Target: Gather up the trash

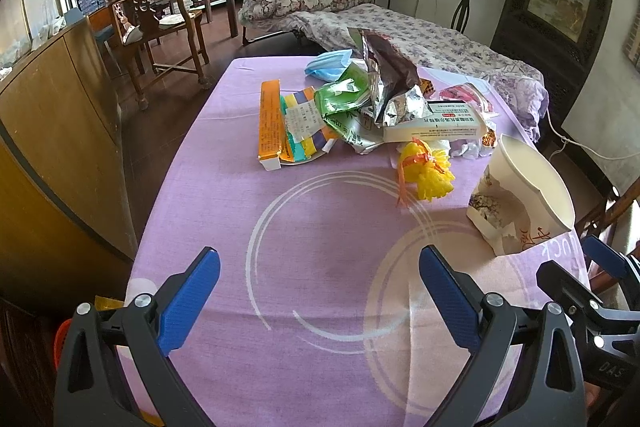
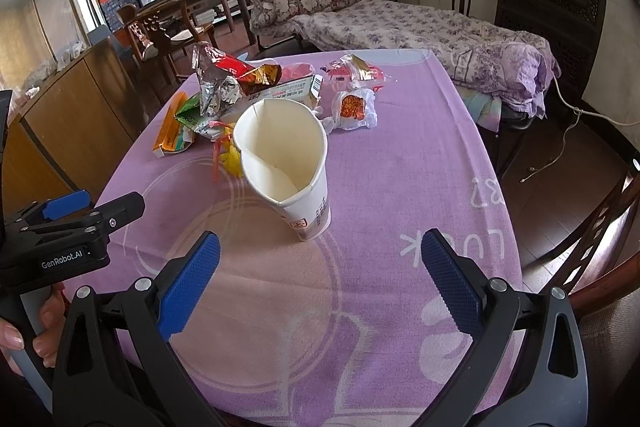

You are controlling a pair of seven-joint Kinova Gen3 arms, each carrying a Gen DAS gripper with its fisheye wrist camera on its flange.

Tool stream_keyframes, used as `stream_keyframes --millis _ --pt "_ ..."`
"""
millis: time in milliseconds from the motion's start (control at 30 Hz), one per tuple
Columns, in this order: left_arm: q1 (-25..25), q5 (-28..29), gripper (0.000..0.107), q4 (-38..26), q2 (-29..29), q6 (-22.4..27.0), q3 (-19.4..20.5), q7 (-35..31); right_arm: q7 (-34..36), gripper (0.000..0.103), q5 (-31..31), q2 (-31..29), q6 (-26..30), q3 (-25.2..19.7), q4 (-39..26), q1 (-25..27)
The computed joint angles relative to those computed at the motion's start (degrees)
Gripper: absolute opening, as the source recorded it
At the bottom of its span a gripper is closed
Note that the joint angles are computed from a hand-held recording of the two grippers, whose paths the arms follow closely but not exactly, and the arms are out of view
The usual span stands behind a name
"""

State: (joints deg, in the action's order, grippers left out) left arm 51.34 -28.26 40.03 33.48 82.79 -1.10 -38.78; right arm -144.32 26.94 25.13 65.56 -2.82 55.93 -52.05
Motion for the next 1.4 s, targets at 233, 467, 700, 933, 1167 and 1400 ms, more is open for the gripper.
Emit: stream_keyframes --millis 233,467,700,933,1167,1400 --pt "0.2 0.0 0.097 -0.4 0.4 -0.1 0.0 -0.6 0.0 0.097 0.0 0.1 0.1 0.0 -0.1 -0.1" --pt "0.2 0.1 0.097 -0.4 0.4 -0.3 -0.1 -0.6 0.1 0.097 0.0 0.1 0.1 0.1 -0.1 -0.1" --pt "0.4 -0.2 0.097 -0.6 0.6 -0.1 -0.3 -0.7 0.2 0.097 -0.1 0.2 0.1 0.1 -0.3 -0.1" --pt "0.4 -0.1 0.097 -0.6 0.7 -0.3 -0.3 -0.8 0.2 0.097 -0.1 0.3 0.3 0.1 -0.5 -0.1" --pt "0.9 -0.9 0.097 -0.8 1.2 0.1 -0.6 -0.9 0.1 0.097 0.3 1.0 1.3 0.5 -1.3 -0.5" --pt "0.2 -0.2 0.097 -2.9 2.4 2.8 -1.0 -1.8 4.6 0.097 2.4 4.4 4.3 1.5 -5.2 -1.7"
